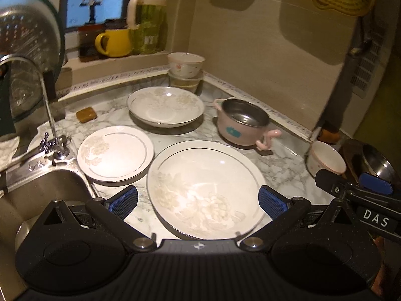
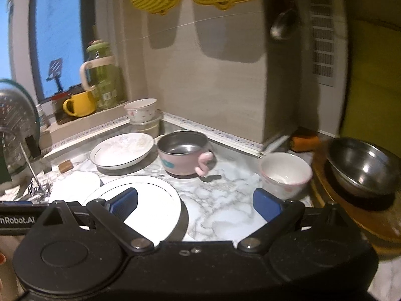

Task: Organize plates and bowls
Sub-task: 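Grasp the rim of the large gold-rimmed white plate with both grippers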

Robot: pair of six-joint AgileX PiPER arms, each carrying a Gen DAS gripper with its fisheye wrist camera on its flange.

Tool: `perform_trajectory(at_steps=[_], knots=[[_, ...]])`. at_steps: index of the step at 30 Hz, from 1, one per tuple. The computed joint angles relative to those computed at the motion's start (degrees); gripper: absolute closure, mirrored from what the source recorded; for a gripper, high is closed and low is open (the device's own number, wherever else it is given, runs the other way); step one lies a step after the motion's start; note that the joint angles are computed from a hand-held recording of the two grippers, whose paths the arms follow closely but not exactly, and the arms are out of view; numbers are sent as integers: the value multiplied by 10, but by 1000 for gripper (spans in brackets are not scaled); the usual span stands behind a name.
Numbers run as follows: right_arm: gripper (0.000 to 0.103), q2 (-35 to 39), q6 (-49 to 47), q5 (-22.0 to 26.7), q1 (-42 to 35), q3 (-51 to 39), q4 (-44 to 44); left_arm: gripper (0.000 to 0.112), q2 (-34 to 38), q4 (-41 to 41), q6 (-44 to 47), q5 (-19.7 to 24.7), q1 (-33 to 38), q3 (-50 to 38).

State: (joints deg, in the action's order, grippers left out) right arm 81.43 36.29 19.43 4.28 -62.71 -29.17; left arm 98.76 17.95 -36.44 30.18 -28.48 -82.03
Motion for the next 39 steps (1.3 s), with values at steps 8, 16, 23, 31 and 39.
perform_trajectory(at_steps=[8, 16, 23, 31, 39], knots=[[12, 113, -282, 16, -40, -120, 240, 9, 43, 43, -46, 19, 30, -35], [26, 237, -514, 141, -70, -262, 421, 10, 129, -40, 32, 63, 63, -126], [37, 343, -540, 250, -86, -402, 440, 39, 214, -119, 97, 129, 88, -235], [60, 447, -533, 381, -105, -566, 458, 59, 272, -178, 136, 188, 112, -312], [79, 519, -511, 484, -115, -698, 469, 79, 288, -222, 150, 211, 128, -333]])
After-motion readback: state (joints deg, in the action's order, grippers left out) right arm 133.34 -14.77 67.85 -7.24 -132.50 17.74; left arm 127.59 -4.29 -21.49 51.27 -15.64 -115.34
